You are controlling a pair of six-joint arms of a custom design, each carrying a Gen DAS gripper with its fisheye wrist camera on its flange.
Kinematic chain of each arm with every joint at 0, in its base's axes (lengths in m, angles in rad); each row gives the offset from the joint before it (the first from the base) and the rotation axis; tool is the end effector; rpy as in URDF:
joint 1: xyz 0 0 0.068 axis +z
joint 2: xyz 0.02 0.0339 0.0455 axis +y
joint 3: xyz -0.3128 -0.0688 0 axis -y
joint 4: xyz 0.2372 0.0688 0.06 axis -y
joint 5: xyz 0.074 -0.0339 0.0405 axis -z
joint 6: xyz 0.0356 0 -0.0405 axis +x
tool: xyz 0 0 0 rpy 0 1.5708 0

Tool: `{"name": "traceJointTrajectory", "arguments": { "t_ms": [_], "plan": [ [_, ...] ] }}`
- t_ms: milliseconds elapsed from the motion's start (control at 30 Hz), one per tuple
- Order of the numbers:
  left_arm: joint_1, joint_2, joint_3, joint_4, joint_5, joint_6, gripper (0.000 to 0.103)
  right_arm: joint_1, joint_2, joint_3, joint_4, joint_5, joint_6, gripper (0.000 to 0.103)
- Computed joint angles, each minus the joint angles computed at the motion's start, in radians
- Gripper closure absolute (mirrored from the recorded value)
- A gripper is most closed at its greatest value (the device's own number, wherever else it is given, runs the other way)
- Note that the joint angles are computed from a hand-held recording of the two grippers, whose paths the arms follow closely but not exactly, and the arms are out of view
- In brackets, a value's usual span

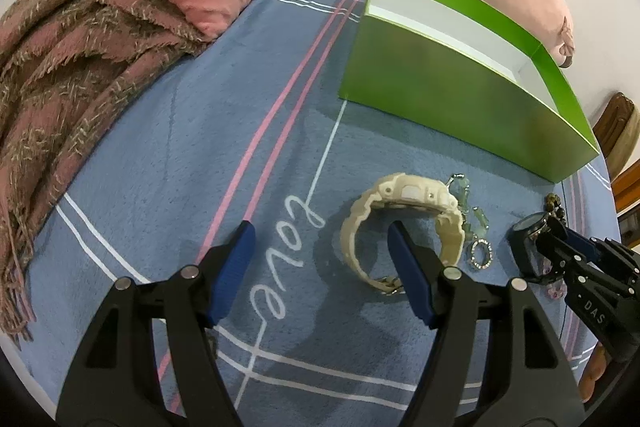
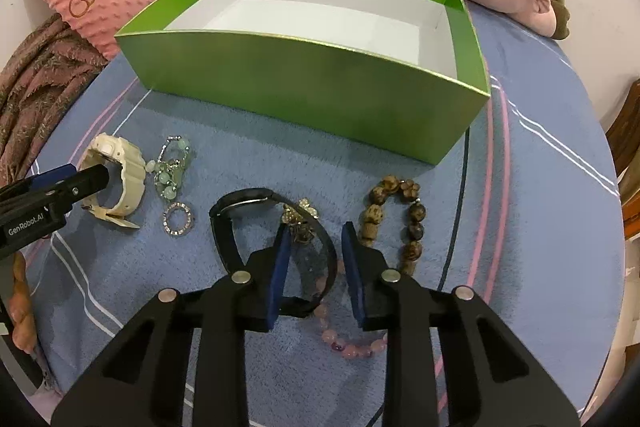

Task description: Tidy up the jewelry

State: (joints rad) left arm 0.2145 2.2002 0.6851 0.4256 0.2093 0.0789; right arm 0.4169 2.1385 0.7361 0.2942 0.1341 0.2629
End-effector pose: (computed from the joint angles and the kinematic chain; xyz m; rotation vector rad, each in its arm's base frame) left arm 0.3217 0.0625 0.0364 -0.1106 2.6293 -0.1790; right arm 0.3090 0.1316 0.0557 -0.1628 2.6570 0.0405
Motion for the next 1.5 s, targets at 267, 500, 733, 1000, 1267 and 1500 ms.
{"name": "traceJointTrajectory", "arguments": {
  "t_ms": [267, 500, 733, 1000, 1267, 1500],
  "plan": [
    [-0.066, 0.016, -0.077, 0.159, -0.083, -0.013, 0.040, 0.008, -0.008, -0.012, 0.011, 0.003, -0.008, 0.076],
    [-0.076, 0.013, -0.113, 0.216, -0.041, 0.031, 0.072, 0.020, -0.007, 0.004, -0.020, 0.029, 0.004, 0.083],
    [-0.055, 0.017, -0.117, 0.227, -0.006, 0.033, 0.079, 0.025, -0.035, -0.010, -0.028, 0.041, 0.013, 0.091],
    [-0.058, 0.018, -0.119, 0.225, -0.010, 0.036, 0.076, 0.036, -0.029, -0.013, -0.024, 0.053, 0.025, 0.091],
    [-0.047, 0.016, -0.111, 0.215, 0.013, 0.029, 0.082, 0.029, -0.023, -0.013, -0.019, 0.043, 0.027, 0.091],
    [-0.023, 0.010, -0.121, 0.224, 0.068, 0.020, 0.093, 0.036, -0.038, -0.027, -0.005, 0.053, 0.035, 0.093]
  ]
}}
